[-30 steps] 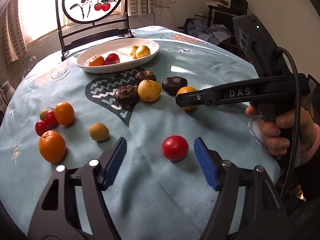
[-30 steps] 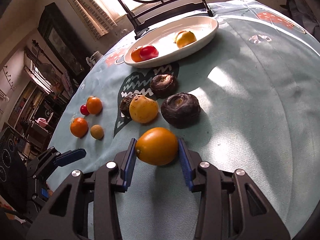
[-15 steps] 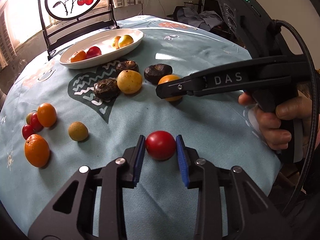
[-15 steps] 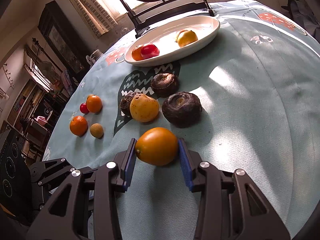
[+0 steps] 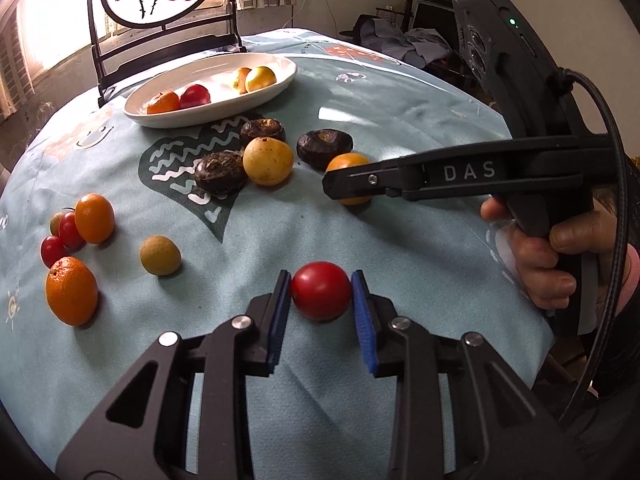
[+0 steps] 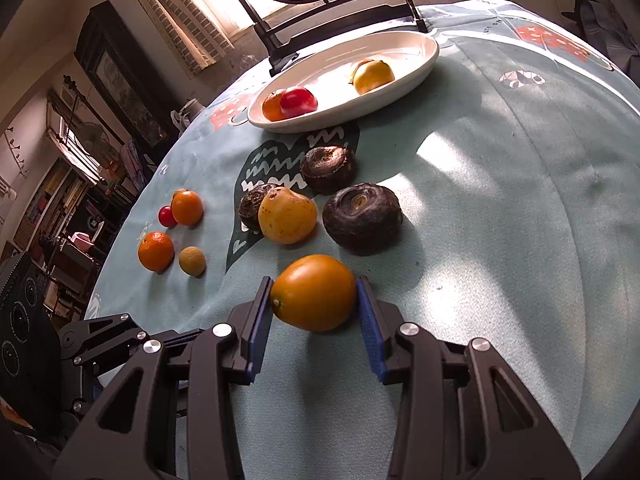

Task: Organize fruits
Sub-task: 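Carry both fruits onto the white plate and open both tools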

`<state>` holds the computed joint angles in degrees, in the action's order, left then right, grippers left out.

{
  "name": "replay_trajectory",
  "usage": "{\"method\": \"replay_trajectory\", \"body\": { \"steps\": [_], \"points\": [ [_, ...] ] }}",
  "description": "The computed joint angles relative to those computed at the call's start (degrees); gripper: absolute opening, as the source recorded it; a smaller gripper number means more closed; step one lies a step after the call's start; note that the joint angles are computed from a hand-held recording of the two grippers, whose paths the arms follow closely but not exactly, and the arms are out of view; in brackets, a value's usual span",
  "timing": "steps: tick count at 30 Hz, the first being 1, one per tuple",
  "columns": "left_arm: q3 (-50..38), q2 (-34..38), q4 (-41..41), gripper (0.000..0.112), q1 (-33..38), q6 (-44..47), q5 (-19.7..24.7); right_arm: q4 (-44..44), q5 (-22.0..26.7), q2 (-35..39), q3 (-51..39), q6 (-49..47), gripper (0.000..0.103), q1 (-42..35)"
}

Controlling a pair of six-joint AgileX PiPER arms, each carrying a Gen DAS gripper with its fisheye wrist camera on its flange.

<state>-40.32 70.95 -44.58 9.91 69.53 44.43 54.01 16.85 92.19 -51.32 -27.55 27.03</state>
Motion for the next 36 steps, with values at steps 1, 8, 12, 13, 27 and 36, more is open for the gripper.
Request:
{"method": "replay_trajectory", "body": {
  "steps": [1,8,12,13,27,36],
  "points": [
    [-0.7,0.4,-0.4,0.031,0.7,0.1,0.9,-0.4,-0.1,0.0,0.0,0.3,0.042,0.1],
    [-13.3,5.7,-0.9,0.031,4.3,-2.9,7.7,-4.7,-1.3,-1.9,-1.9,1.2,0.042,2.0],
    [-27.5,13.3,2.2,0.031,1.3,-11.3,5.2,-16.2,-1.6,-0.2,-10.1,8.5,0.042,0.4],
    [-31.7,16.1,3.7,0.031,0.1,-14.4,4.2,-22.0,-2.0,1.4,-12.9,13.0,0.042,0.0],
    [-101.3,63.5,40.2,0.031,-11.2,-58.5,20.4,-40.9,14.2,34.7,-60.6,31.0,0.042,-6.8],
    [-62.5,40.0,50.7,0.086,-11.1,-63.3,-5.7,-39.8,7.1,24.7,-47.2,28.3,0.050,-5.0]
  ]
}}
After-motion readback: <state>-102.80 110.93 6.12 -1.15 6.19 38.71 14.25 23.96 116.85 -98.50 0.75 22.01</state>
